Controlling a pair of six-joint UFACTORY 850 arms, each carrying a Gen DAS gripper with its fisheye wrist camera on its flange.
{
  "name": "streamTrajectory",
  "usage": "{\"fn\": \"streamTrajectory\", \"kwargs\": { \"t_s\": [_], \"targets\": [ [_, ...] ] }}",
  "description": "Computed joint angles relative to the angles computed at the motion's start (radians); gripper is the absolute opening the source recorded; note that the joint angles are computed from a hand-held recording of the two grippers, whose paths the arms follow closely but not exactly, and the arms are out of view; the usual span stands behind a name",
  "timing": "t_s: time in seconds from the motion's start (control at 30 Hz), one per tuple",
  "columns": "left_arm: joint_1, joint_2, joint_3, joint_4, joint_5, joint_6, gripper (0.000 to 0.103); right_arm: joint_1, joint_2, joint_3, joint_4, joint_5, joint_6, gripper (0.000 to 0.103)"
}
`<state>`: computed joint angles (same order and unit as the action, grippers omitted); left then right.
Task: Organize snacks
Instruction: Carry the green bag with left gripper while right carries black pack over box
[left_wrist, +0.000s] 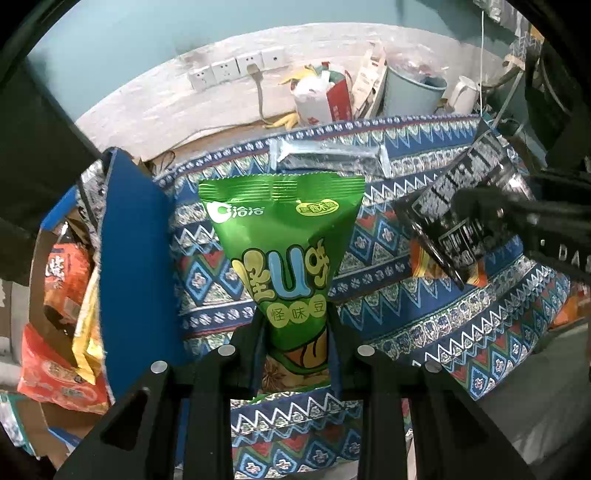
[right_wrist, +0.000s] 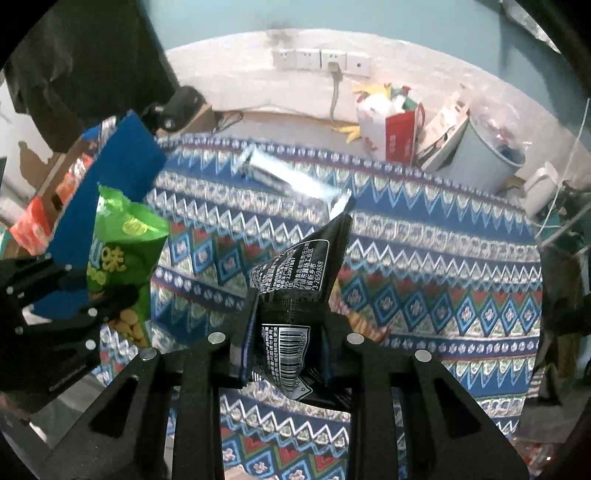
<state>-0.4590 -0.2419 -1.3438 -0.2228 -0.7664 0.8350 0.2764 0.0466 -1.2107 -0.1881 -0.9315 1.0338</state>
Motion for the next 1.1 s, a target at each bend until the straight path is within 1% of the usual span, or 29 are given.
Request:
{"fn": "streamTrajectory", "kwargs": {
  "t_s": [0.27, 0.4, 0.77, 0.9, 1.1],
  "targets": [
    [0.033, 0.023, -0.027, -0.065, 0.034, 0.062, 0.028, -0.011, -0.017, -0.073, -0.064, 0.019, 0.037, 0.025],
    [0.055, 0.024, -0.050, -0.099, 0.036, 0.090, 0.028, -0.011, -0.034, -0.110, -0.081, 0.027, 0.035, 0.025],
    [0.117, 0.014, -0.123, -0.204, 0.002, 0.148, 0.028, 0.004, -0.118, -0.235, -0.089, 0.055, -0.004, 0.026],
    [0.150, -0.004, -0.164, -0.238, -0.017, 0.154, 0.028, 0.008, -0.154, -0.282, -0.080, 0.068, -0.020, 0.026],
    [0.198, -0.034, -0.207, -0.253, -0.024, 0.144, 0.028, 0.013, -0.221, -0.361, -0.057, 0.077, -0.062, 0.026]
  ]
}}
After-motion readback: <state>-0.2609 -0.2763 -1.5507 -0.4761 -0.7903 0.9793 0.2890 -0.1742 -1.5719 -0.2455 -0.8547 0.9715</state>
